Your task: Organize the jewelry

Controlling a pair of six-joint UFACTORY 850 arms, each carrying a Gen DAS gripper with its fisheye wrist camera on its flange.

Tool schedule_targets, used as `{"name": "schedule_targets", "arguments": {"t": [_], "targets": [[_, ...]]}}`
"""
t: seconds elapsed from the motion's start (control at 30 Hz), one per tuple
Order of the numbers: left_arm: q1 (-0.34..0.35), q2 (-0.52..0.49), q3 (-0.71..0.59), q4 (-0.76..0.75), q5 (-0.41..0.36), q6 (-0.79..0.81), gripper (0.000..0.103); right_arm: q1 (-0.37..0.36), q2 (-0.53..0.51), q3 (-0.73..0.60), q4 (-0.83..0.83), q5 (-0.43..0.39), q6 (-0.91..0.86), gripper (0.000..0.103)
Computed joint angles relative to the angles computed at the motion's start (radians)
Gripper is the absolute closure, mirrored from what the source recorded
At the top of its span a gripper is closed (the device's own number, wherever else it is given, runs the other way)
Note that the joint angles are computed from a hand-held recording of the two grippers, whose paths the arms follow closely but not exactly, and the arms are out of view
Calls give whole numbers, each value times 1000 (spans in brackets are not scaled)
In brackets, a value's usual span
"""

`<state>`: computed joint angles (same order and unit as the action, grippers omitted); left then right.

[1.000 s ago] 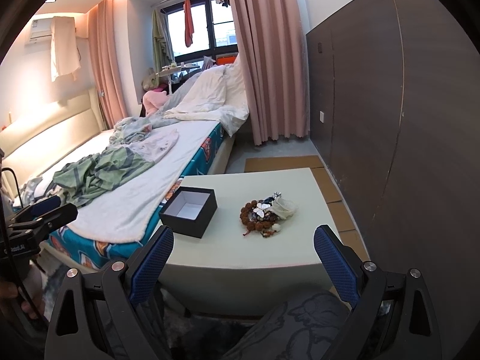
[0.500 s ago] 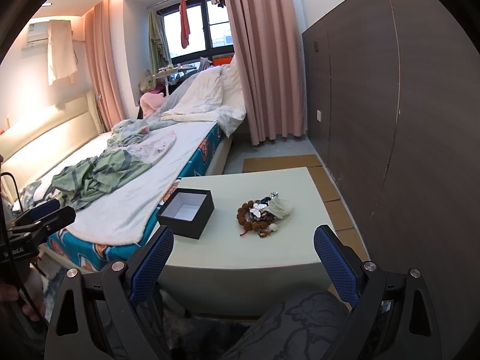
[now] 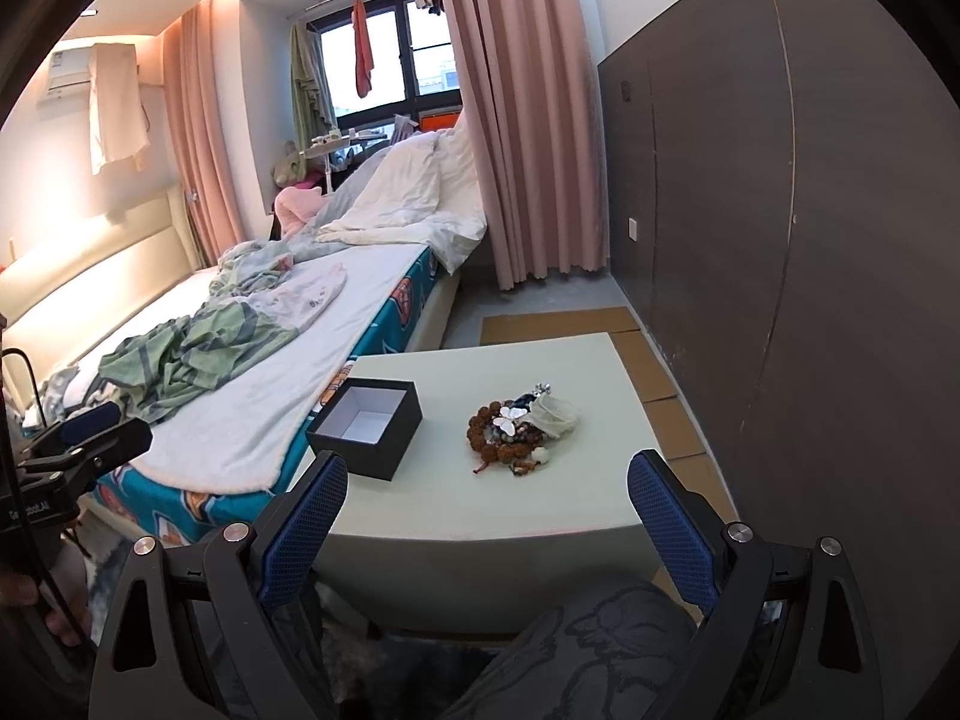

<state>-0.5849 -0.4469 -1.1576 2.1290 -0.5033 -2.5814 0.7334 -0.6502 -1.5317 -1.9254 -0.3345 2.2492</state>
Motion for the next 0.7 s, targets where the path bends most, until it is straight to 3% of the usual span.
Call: {"name": "schedule_targets", "arguments": {"t": [0.33, 0.7], "targets": [[23, -62, -83, 30, 71, 12, 1, -29, -23, -28, 110, 11, -82, 8], [47, -205, -293, -24, 185, 152, 1, -102, -70, -58, 62, 56, 16, 8]]}}
